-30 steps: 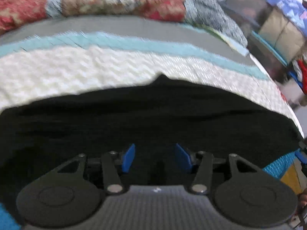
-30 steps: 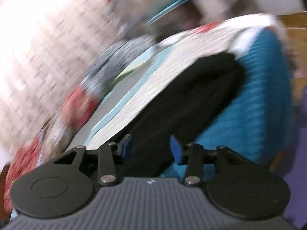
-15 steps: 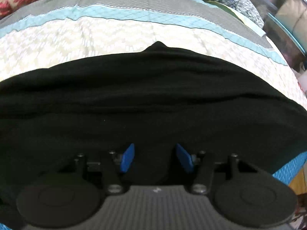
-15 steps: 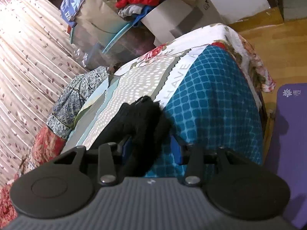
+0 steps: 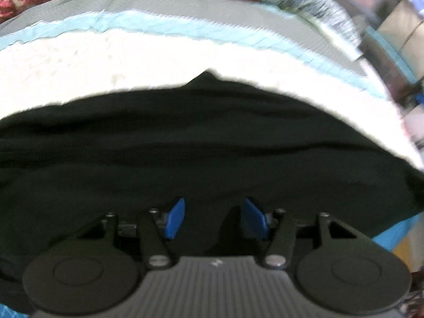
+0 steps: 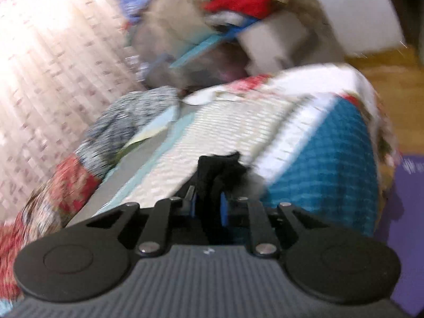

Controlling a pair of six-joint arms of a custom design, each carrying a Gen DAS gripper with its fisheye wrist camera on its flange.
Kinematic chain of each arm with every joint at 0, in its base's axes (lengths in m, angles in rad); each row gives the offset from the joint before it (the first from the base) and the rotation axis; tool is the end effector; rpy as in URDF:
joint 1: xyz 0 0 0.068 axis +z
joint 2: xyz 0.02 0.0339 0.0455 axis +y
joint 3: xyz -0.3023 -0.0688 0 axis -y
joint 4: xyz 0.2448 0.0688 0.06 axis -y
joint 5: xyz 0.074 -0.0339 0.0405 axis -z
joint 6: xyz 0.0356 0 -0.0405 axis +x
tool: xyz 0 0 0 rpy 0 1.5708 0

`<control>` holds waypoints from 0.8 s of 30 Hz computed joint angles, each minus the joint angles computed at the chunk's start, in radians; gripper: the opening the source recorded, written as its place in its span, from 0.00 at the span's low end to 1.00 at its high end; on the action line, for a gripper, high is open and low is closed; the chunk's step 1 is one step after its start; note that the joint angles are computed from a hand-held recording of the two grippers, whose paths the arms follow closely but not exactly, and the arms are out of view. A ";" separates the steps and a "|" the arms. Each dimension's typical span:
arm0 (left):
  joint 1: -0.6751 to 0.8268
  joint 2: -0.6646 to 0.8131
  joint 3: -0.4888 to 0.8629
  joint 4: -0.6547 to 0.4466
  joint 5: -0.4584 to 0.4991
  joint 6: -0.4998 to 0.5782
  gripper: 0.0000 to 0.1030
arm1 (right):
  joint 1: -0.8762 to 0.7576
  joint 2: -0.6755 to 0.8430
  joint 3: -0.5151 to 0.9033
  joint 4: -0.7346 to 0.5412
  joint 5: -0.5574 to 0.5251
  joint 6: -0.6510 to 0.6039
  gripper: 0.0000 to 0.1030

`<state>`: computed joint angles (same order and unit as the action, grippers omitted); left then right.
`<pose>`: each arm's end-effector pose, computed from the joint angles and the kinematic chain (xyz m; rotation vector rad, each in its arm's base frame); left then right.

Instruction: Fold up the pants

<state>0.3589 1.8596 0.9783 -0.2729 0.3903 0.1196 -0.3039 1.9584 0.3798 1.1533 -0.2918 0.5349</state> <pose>0.3338 0.1107 0.1548 -0.2044 2.6184 -0.3725 0.2806 -0.0773 0.1035 0.6397 1.8989 0.4394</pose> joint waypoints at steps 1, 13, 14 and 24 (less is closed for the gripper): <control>-0.001 -0.014 0.005 -0.004 0.026 0.001 0.51 | 0.024 -0.037 -0.007 -0.014 -0.005 -0.031 0.19; -0.114 0.085 0.195 -0.108 0.265 -0.079 0.89 | 0.573 -0.140 0.094 -0.244 0.068 -0.277 0.18; -0.119 0.105 0.201 -0.112 0.263 -0.089 0.89 | 0.621 -0.116 0.116 -0.275 0.085 -0.297 0.18; -0.146 0.207 0.196 -0.099 0.203 -0.132 0.91 | 0.686 -0.002 0.215 -0.423 0.052 -0.374 0.40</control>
